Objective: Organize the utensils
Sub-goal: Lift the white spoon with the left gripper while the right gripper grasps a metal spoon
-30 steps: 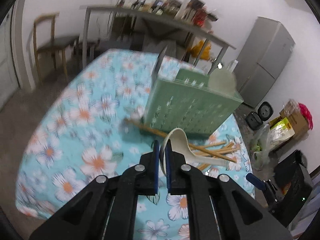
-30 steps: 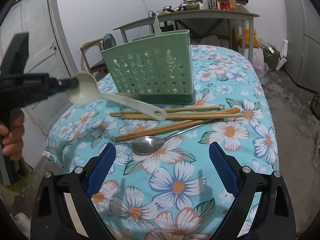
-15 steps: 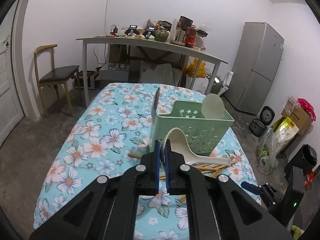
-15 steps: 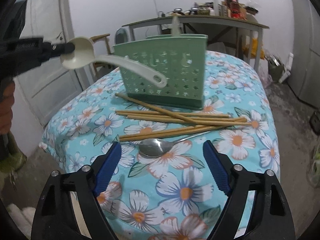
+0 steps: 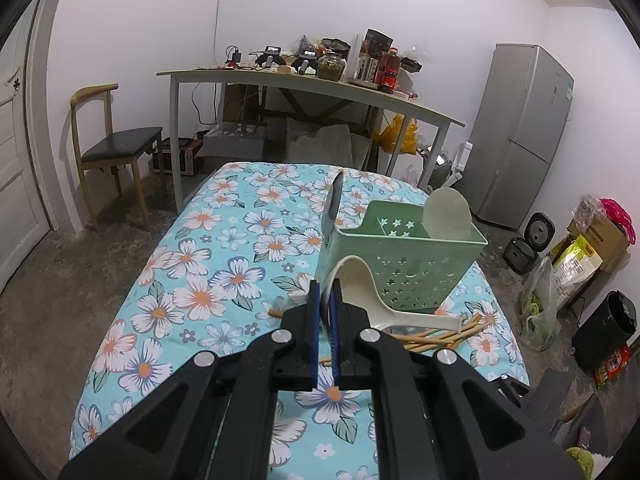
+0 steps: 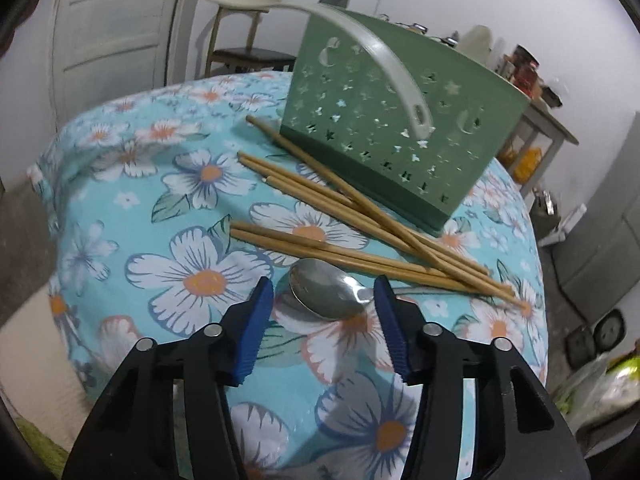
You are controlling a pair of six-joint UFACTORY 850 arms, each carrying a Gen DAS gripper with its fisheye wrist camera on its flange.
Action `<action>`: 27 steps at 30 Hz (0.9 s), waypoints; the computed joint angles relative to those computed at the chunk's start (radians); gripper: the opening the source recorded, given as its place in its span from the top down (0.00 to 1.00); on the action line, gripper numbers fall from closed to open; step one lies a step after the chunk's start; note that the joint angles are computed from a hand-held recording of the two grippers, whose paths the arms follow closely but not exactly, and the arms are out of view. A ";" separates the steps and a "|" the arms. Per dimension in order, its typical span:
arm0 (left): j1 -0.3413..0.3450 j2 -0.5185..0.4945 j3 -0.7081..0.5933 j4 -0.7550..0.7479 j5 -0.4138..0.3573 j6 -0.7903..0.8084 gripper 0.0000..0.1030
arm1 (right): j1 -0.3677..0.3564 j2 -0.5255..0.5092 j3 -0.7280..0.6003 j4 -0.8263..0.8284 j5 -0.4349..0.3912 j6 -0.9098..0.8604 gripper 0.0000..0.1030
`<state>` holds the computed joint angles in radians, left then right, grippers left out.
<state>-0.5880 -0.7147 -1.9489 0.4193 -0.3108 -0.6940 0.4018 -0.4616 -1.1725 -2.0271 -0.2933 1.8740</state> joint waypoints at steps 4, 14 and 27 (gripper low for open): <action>0.002 -0.006 -0.009 -0.011 -0.004 0.013 0.96 | 0.007 -0.020 -0.017 -0.023 -0.027 -0.015 0.60; 0.000 0.017 0.032 0.050 0.038 -0.040 0.96 | 0.012 -0.014 -0.015 -0.007 -0.014 0.000 0.89; -0.015 0.109 0.153 0.450 0.101 -0.439 0.96 | -0.013 0.136 0.106 -0.298 -0.016 0.389 0.98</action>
<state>-0.6029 -0.6057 -1.7956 0.8696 -0.2093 -1.1332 0.3893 -0.3253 -1.0666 -2.3249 -0.3091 2.2628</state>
